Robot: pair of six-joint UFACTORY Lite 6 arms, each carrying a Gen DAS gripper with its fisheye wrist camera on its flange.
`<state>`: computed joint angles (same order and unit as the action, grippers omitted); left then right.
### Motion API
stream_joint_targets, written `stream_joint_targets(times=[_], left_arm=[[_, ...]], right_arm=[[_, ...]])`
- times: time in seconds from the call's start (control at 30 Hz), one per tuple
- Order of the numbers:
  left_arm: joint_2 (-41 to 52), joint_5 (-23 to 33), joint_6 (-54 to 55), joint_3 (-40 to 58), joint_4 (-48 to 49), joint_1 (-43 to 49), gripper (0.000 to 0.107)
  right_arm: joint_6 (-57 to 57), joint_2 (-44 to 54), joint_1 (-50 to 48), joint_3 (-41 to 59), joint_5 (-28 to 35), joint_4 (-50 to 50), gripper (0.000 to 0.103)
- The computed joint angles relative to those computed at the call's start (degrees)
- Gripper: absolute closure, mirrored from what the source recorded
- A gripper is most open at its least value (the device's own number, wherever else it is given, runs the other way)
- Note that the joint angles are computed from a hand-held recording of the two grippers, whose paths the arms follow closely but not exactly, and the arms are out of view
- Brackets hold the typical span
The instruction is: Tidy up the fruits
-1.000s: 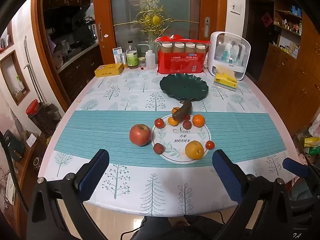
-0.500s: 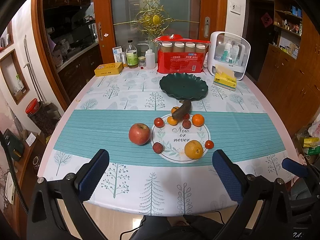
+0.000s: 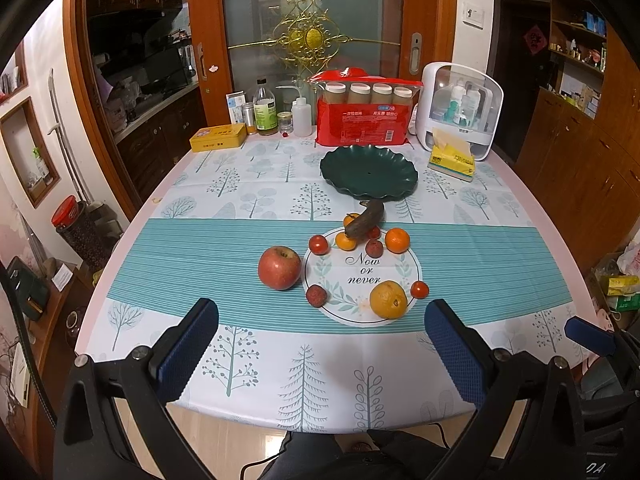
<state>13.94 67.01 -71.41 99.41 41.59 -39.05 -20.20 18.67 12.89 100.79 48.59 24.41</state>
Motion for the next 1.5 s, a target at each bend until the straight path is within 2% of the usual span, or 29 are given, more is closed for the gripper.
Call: stream_joint_targets(times=[0.17,0.27,0.9,1.33,1.5], left_arm=[[-0.13,0.18,0.09,0.07,-0.25,0.24,0.005],[-2.46,-2.23,-1.04,-4.67,0.16,1.07,0.005],[-2.76,-2.90,-1.69,-6.25,0.09,1.20,0.005],[-0.05,-1.07,-1.42,-2.91,-0.84,1.00,0.005],[0.68,-1.29,-0.37,-2.12,-1.77,2.13,0.005]], right_arm=[[-0.05,0.26,-0.08,0.39,0.17,0.03,0.001],[0.24,0.70,-0.06,1.22,0.55,-0.09,0.001],[-0.93,0.58,-0.67,0.27,0.47,0.84,0.001],[-2.60,1.17,-1.15,-0.24,0.52,2.44,0.001],[-1.89,3.21,-0.80,2.55,2.02,2.44,0.001]])
